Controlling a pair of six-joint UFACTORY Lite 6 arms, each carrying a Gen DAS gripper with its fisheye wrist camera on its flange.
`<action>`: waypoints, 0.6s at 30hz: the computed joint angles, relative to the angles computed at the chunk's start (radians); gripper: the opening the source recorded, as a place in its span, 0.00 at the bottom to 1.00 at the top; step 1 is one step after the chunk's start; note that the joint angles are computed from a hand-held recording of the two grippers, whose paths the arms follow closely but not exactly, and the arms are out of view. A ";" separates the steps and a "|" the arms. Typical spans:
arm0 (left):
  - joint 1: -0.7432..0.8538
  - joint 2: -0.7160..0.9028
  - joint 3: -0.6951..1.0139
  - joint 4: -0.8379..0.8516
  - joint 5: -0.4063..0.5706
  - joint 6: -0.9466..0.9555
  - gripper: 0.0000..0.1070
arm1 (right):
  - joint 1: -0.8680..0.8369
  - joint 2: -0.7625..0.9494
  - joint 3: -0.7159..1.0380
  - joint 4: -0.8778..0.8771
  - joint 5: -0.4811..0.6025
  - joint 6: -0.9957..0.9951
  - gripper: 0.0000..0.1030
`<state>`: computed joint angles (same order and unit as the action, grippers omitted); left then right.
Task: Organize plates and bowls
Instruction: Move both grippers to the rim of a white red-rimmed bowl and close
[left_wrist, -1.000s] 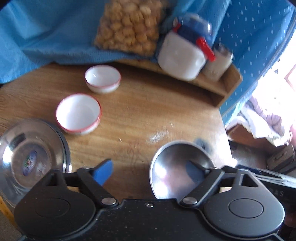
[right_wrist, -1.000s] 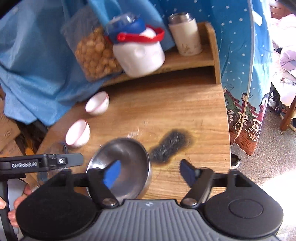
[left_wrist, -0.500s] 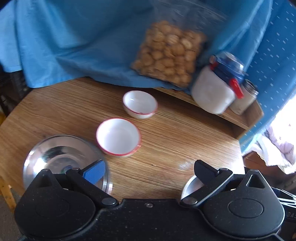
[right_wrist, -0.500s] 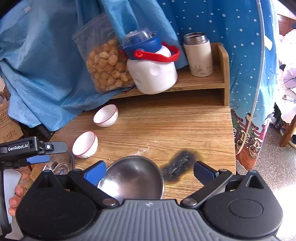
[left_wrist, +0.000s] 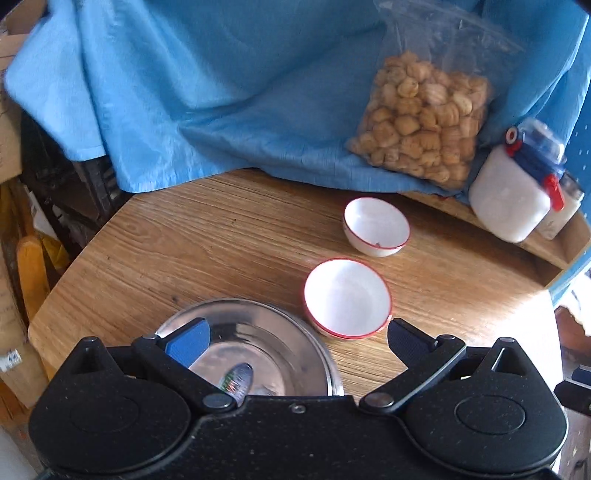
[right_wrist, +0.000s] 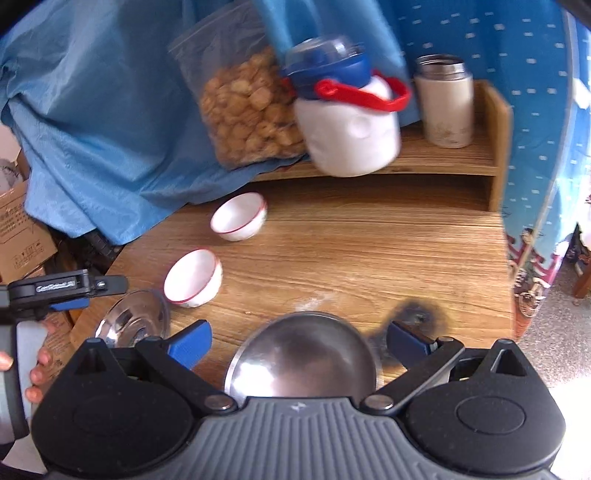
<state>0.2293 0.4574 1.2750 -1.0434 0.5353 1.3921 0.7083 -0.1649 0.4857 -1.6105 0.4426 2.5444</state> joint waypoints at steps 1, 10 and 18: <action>-0.003 0.028 0.038 0.039 0.010 -0.027 0.95 | -0.014 0.032 0.032 -0.014 -0.015 -0.006 1.00; -0.037 0.266 0.374 0.230 0.089 -0.164 0.95 | -0.101 0.331 0.347 0.190 -0.118 -0.328 1.00; -0.068 0.511 0.749 0.355 0.223 -0.228 0.95 | -0.096 0.517 0.539 0.325 -0.059 -0.403 1.00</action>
<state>0.1612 0.9686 2.0244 -0.6880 0.7581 1.1640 0.6124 0.3517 1.0246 -1.2851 0.3836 2.1410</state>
